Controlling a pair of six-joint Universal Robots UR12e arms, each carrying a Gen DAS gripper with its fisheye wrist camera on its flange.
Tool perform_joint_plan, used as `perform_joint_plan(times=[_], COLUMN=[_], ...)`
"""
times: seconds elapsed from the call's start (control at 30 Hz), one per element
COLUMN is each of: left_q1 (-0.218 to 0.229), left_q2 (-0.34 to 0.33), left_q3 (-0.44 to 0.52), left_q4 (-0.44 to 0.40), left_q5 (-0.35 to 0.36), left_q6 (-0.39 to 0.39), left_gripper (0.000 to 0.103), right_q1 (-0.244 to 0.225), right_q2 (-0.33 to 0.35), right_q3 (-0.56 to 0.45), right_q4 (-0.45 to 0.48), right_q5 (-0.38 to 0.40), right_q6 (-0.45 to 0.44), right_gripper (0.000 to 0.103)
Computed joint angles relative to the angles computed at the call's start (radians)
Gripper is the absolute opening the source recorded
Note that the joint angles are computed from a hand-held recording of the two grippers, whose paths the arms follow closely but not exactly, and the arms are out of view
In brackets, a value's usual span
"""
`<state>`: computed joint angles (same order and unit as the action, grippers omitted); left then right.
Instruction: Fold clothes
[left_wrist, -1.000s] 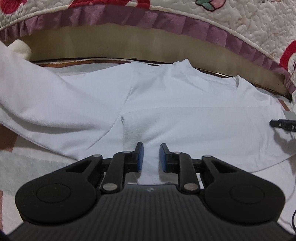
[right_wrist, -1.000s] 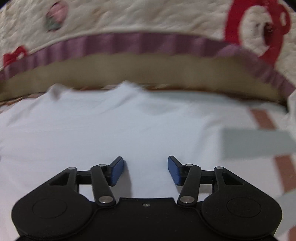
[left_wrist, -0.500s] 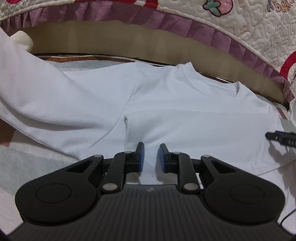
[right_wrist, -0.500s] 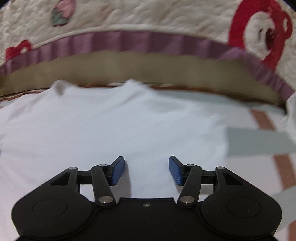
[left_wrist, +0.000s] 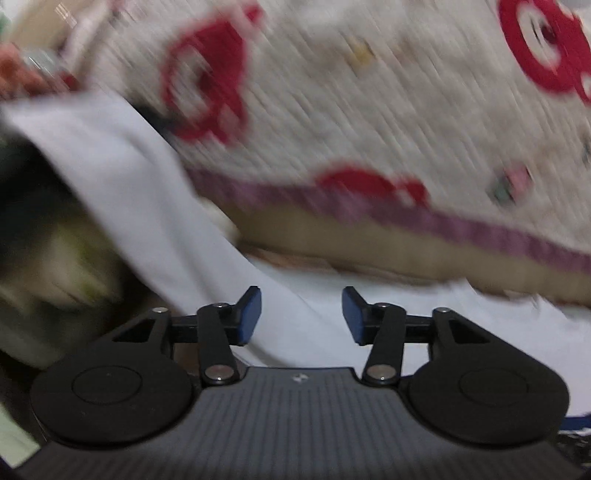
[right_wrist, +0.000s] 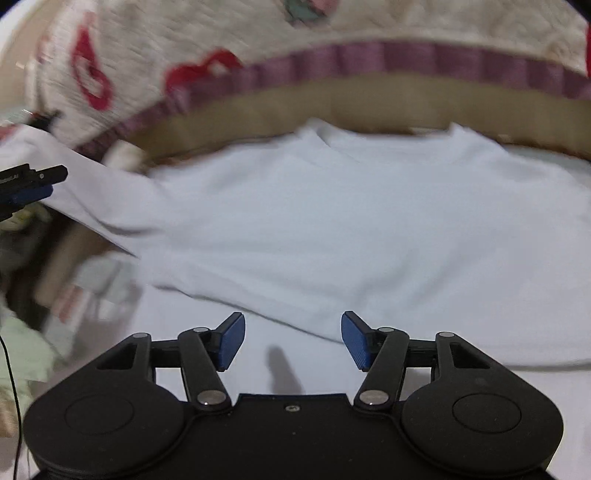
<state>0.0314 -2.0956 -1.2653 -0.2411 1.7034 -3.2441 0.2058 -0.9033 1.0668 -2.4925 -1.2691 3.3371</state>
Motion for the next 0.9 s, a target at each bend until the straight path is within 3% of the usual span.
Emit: perform_joint_plan(times=[0.17, 0.23, 0.3, 0.37, 0.43, 0.5, 0.57, 0.6, 0.63, 0.67, 0.7, 0.8, 0.9], left_q1=[0.023, 0.031, 0.027, 0.028, 0.054, 0.093, 0.12, 0.129, 0.125, 0.122, 0.118, 0.115, 0.11], left_q2=[0.03, 0.031, 0.0, -0.03, -0.011, 0.015, 0.012, 0.003, -0.012, -0.027, -0.036, -0.022, 0.001], left_q3=[-0.001, 0.01, 0.056, 0.11, 0.119, 0.13, 0.15, 0.162, 0.176, 0.187, 0.188, 0.158, 0.128], left_q4=[0.117, 0.166, 0.221, 0.252, 0.116, -0.067, -0.154, -0.175, -0.17, -0.158, -0.132, -0.06, 0.007], left_q5=[0.178, 0.244, 0.37, 0.473, 0.412, 0.26, 0.162, 0.137, 0.154, 0.169, 0.184, 0.137, 0.008], left_q6=[0.087, 0.091, 0.15, 0.213, 0.135, -0.02, -0.076, -0.06, -0.001, 0.073, 0.145, 0.248, 0.285], left_gripper=[0.064, 0.073, 0.089, 0.094, 0.094, 0.094, 0.094, 0.083, 0.064, 0.02, 0.011, 0.006, 0.006], right_q1=[0.001, -0.002, -0.002, 0.0, -0.002, -0.008, -0.011, -0.012, -0.013, -0.012, -0.009, -0.008, -0.009], right_q2=[-0.027, -0.036, -0.045, -0.053, -0.061, -0.07, -0.076, -0.079, -0.081, -0.084, -0.088, -0.097, -0.102], right_q3=[0.051, 0.065, 0.078, 0.083, 0.09, 0.106, 0.114, 0.118, 0.121, 0.125, 0.131, 0.143, 0.15], right_q4=[-0.116, -0.132, -0.139, -0.131, -0.131, -0.144, -0.149, -0.15, -0.152, -0.156, -0.167, -0.183, -0.179], right_q5=[0.0, -0.003, -0.026, -0.069, -0.093, -0.091, -0.094, -0.097, -0.101, -0.114, -0.14, -0.19, -0.22], right_q6=[0.015, 0.028, 0.054, 0.082, 0.11, 0.132, 0.148, 0.154, 0.16, 0.165, 0.171, 0.16, 0.152], right_gripper=[0.063, 0.063, 0.064, 0.064, 0.064, 0.064, 0.064, 0.064, 0.064, 0.064, 0.064, 0.064, 0.064])
